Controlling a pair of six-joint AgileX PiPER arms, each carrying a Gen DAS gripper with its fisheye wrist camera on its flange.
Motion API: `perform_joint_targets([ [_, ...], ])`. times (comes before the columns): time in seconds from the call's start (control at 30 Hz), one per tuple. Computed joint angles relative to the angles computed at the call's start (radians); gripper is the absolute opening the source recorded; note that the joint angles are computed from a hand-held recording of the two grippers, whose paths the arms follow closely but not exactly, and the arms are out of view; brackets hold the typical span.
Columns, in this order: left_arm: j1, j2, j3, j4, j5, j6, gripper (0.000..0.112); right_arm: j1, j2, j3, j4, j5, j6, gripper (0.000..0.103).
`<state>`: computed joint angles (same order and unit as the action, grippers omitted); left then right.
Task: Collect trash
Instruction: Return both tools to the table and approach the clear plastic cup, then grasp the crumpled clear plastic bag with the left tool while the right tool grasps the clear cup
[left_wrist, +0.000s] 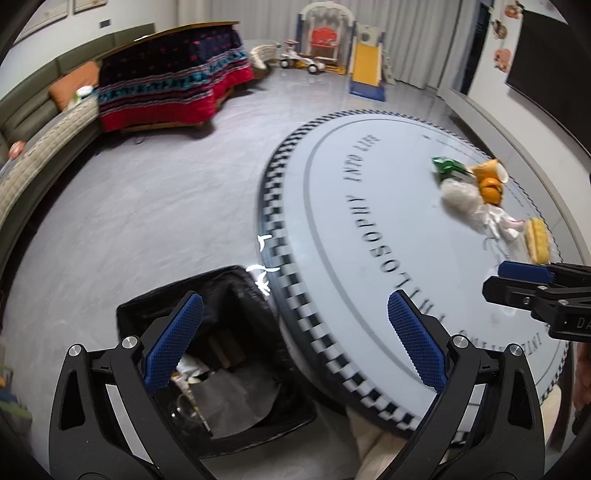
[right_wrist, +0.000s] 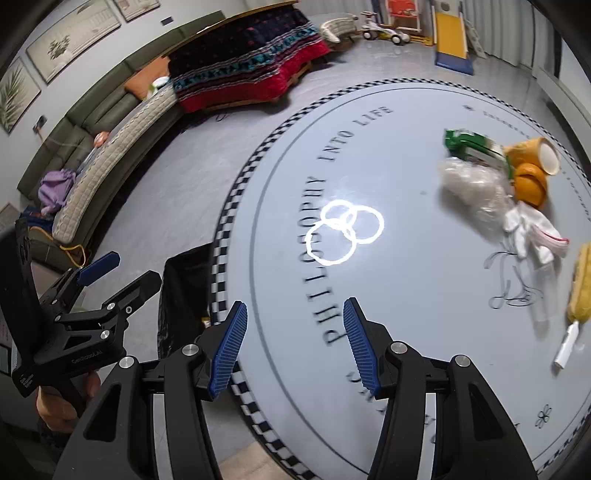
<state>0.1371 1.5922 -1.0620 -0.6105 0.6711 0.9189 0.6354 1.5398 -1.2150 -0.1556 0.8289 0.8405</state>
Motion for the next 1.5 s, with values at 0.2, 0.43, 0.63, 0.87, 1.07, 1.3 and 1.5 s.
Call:
perform_joint_targets([
  [0.2, -0.190, 0.023, -0.051, 0.083, -0.016, -0.164, 0.097, -0.149, -0.128, 0.136, 0.039, -0.007, -0.085, 0.056],
  [0.43, -0.383, 0.128, -0.164, 0.196, -0.019, -0.371, 0.097, -0.403, -0.227, 0.262, 0.120, -0.008, -0.270, 0.056],
  [0.63, -0.516, 0.239, -0.303, 0.286, 0.001, -0.514, 0.097, -0.613, -0.217, 0.312, 0.178, -0.025, -0.452, 0.056],
  [0.87, -0.619, 0.375, -0.493, 0.364, 0.055, -0.645, 0.097, -0.713, -0.122, 0.320, 0.182, -0.076, -0.568, 0.056],
  [1.07, -0.672, 0.518, -0.691, 0.433, 0.129, -0.758, 0.097, -0.752, -0.057, 0.329, 0.241, -0.127, -0.691, 0.056],
  [1.3, -0.722, 0.716, -0.986, 0.511, 0.254, -0.869, 0.097, -0.805, -0.055, 0.342, 0.368, -0.143, -0.841, 0.043],
  [1.5, -0.761, 0.877, -1.238, 0.580, 0.379, -0.922, 0.097, -0.856, -0.059, 0.354, 0.461, -0.137, -0.934, 0.043],
])
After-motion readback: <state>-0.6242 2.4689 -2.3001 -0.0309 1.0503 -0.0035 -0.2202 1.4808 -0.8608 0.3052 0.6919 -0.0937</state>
